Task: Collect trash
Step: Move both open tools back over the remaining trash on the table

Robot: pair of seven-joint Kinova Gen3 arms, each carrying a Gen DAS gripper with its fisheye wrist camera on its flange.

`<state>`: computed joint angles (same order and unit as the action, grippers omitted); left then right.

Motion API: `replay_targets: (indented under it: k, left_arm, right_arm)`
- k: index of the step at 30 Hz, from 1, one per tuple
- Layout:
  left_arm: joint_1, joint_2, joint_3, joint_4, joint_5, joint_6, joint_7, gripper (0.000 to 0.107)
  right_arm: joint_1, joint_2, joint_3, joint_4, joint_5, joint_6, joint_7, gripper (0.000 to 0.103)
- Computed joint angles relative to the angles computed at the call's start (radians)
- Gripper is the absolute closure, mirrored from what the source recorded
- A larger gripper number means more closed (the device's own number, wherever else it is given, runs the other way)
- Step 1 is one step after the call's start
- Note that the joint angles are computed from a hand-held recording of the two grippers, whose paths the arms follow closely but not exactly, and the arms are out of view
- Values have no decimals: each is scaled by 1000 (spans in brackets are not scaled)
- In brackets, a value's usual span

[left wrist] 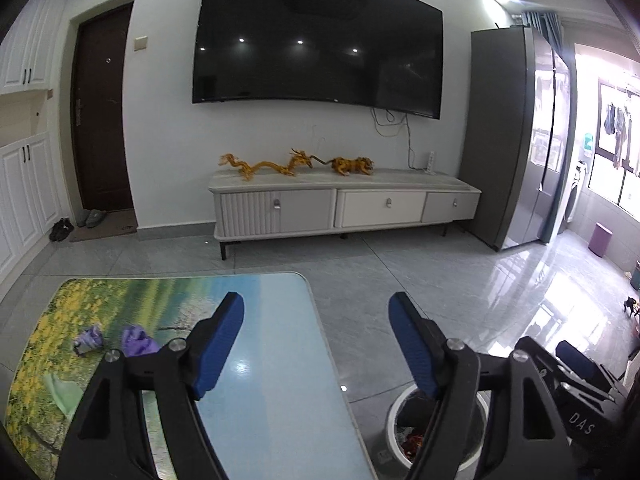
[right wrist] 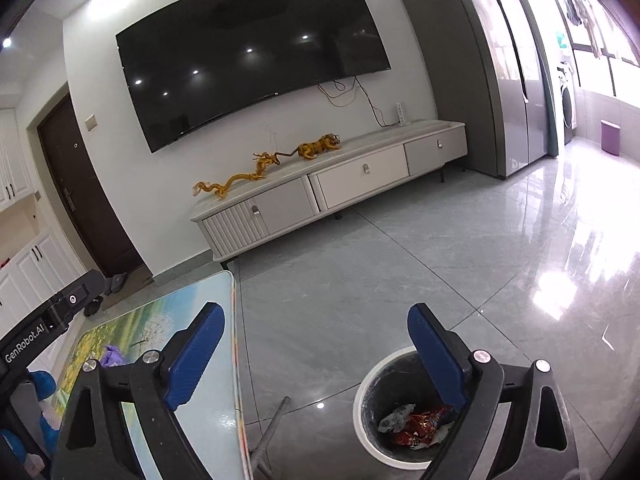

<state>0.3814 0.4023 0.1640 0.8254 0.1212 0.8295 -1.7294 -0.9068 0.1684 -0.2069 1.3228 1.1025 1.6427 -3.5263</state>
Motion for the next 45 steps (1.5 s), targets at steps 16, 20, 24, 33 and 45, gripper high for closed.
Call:
replay_targets:
  k: [16, 20, 24, 33, 45]
  left_arm:
    - [-275, -123, 25, 200, 242, -136, -103, 34]
    - [-320, -124, 26, 209, 309, -121, -128, 34]
    - [-349, -123, 17, 218, 343, -115, -140, 34]
    - [-386, -142, -4, 276, 368, -143, -137, 34]
    - [-370, -151, -32, 327, 294, -162, -65, 34]
  right_arm:
    - [-145, 226, 176, -368, 76, 23, 270, 0]
    - [-165, 256, 222, -411, 68, -3, 305, 0]
    - [-174, 268, 248, -420, 54, -40, 306, 0]
    - [-173, 325, 286, -486, -10, -112, 368, 0]
    - [-150, 350, 295, -490, -126, -204, 392, 0]
